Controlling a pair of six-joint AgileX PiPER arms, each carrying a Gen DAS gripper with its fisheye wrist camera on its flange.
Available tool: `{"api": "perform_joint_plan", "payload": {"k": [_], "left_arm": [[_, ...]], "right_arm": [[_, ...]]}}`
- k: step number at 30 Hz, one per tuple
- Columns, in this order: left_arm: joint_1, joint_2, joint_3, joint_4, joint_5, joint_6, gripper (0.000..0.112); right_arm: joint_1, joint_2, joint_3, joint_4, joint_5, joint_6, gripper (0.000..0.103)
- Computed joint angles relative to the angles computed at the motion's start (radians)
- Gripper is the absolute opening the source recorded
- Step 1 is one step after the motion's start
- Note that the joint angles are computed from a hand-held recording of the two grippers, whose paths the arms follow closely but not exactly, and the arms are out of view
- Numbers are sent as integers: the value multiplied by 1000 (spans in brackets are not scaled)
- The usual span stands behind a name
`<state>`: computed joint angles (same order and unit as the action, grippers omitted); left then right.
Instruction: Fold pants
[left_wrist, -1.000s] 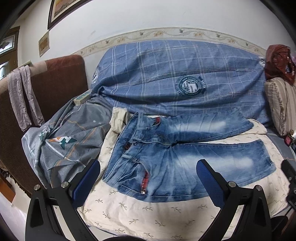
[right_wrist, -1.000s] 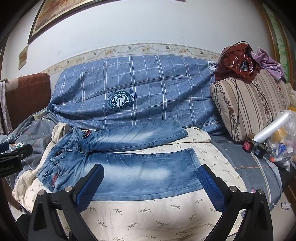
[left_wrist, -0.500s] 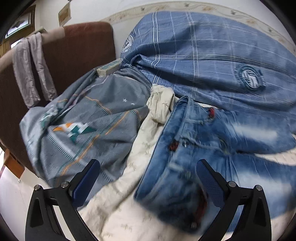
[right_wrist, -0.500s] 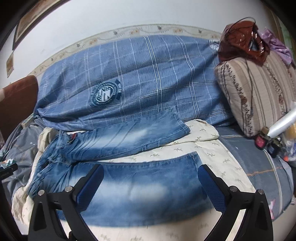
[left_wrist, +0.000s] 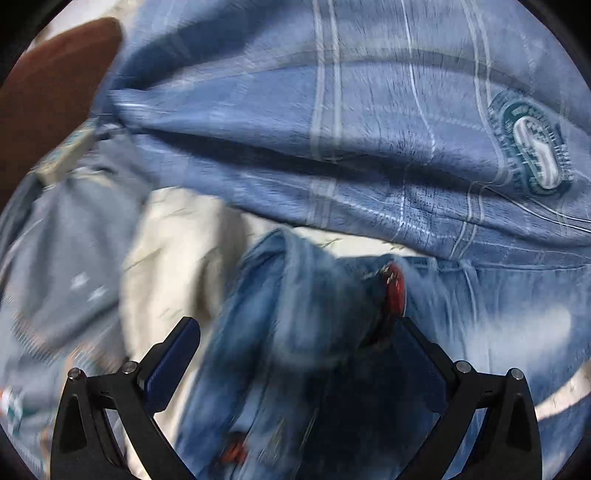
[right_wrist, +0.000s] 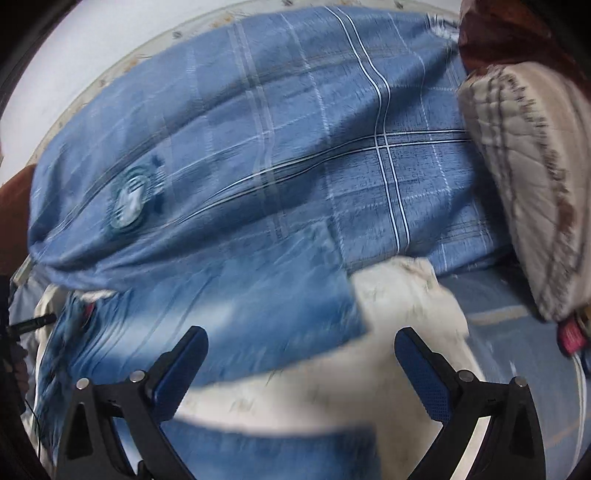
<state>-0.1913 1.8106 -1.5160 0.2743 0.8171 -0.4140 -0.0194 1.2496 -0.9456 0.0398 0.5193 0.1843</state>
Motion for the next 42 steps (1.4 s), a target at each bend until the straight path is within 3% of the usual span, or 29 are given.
{"api": "perform_joint_plan", "payload": {"k": [4,6,8,10,12,13,14,15,16,17,19,25,33,36,40,42], "left_arm": [[6,143,-159,-10,33,22,103],[13,198,-224,-34,39,52,101],[26,243,-279,-85,41,93,92],[35,278,-317,-126,50,124,77],[40,303,-338,-143,45,149,61],[39,313,-347,-135,48,150,54],[42,321,-353,-128,46,144,50],[48,324,-354,-133,39,144,36],[57,321,-344,-139,28,141,24],[78,308,-326,-185,9,168,20],[108,279,-294,-255,-16,216,11],[138,63,-78,-374,-134,381,8],[196,-286,184,-558,-124,554,8],[208,-407,297,-597,-144,586,8],[278,-610,423,-664,-78,642,8],[335,-692,485,-725,-42,701,8]], "right_arm": [[-36,198,-139,75,-34,-90,101],[-31,293,-207,37,-62,-56,101],[-16,372,-267,-77,-74,37,99],[-9,446,-327,-146,-70,82,95],[-9,516,-389,-157,-52,85,86],[-10,539,-412,-139,-39,65,72],[-4,552,-423,-144,-28,65,68],[6,547,-414,-177,-37,85,66],[15,536,-399,-170,-47,68,42],[27,527,-394,-179,-37,74,22],[48,473,-341,-249,-57,148,22],[71,222,-147,-244,-89,196,21],[85,-104,28,-216,-20,222,21],[109,-238,86,-229,30,283,21],[89,-447,152,-177,159,262,21],[20,-540,191,-80,224,165,21]]}}
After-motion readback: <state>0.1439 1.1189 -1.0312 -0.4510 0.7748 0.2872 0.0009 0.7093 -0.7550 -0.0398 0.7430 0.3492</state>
